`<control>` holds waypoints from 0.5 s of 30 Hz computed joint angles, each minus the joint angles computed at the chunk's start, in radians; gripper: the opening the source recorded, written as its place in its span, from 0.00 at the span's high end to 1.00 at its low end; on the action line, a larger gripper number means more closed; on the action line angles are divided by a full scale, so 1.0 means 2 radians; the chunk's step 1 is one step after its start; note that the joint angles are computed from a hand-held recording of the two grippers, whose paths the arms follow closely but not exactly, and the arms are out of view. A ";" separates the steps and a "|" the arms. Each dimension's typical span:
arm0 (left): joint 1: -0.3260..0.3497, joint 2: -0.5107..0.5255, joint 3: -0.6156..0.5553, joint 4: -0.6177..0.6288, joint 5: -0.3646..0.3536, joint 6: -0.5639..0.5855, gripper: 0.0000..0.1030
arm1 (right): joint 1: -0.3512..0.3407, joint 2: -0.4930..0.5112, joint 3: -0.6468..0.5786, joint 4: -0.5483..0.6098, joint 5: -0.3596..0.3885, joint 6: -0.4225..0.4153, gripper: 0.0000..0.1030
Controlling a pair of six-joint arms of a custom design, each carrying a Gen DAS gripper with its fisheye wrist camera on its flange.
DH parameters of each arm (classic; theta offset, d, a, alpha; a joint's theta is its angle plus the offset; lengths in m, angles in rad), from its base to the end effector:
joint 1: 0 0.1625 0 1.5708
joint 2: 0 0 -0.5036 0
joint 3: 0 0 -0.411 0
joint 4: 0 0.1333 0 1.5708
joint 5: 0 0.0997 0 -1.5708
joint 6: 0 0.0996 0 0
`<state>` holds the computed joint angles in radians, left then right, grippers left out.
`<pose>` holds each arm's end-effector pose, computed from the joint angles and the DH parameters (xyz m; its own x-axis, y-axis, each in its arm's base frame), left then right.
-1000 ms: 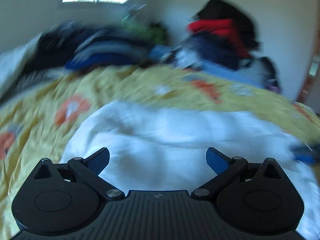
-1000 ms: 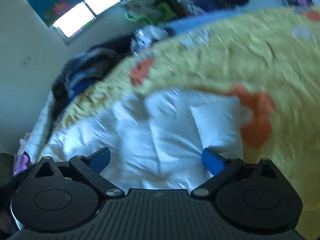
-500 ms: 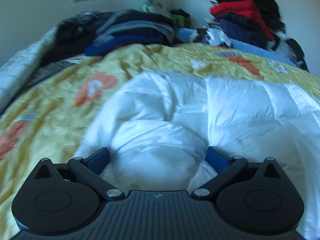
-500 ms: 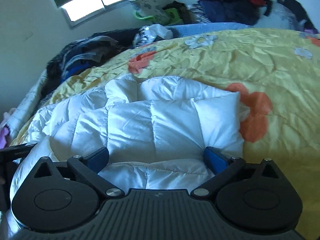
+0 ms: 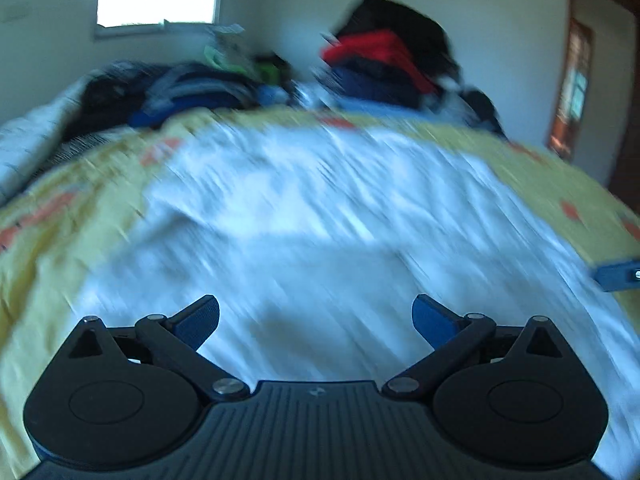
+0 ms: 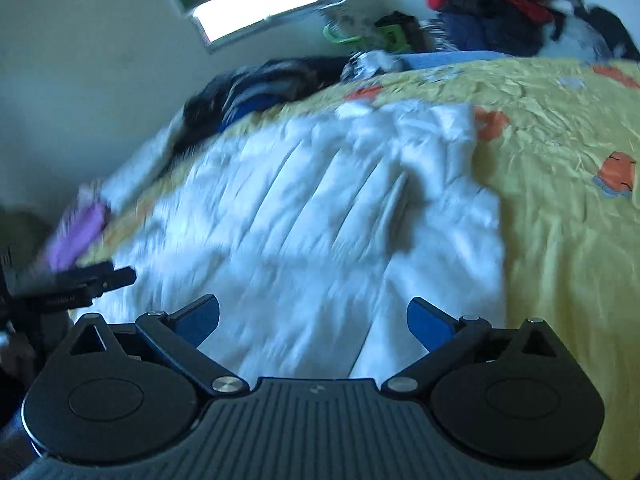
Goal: Fold small clothes
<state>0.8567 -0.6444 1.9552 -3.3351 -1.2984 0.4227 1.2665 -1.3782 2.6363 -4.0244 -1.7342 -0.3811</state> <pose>-0.2981 -0.5884 0.0253 -0.4927 0.7727 -0.4003 0.8672 0.3973 -0.3003 0.0066 -0.3698 0.3225 -0.8726 0.2784 0.4014 -0.2313 0.4883 -0.8415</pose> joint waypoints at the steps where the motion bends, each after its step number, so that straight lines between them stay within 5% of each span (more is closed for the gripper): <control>1: -0.005 -0.002 0.012 0.000 0.005 0.009 0.00 | 0.015 0.015 0.003 -0.002 -0.019 -0.011 0.01; 6: -0.014 0.005 0.047 -0.006 0.045 0.059 0.00 | 0.083 0.113 0.004 -0.047 -0.167 -0.134 0.00; 9: 0.003 -0.005 0.037 0.027 0.019 0.040 0.00 | 0.068 0.106 0.028 -0.064 -0.146 -0.143 0.03; 15: -0.007 -0.018 0.053 0.008 0.042 0.018 0.00 | 0.084 0.101 0.031 -0.068 -0.177 -0.126 0.01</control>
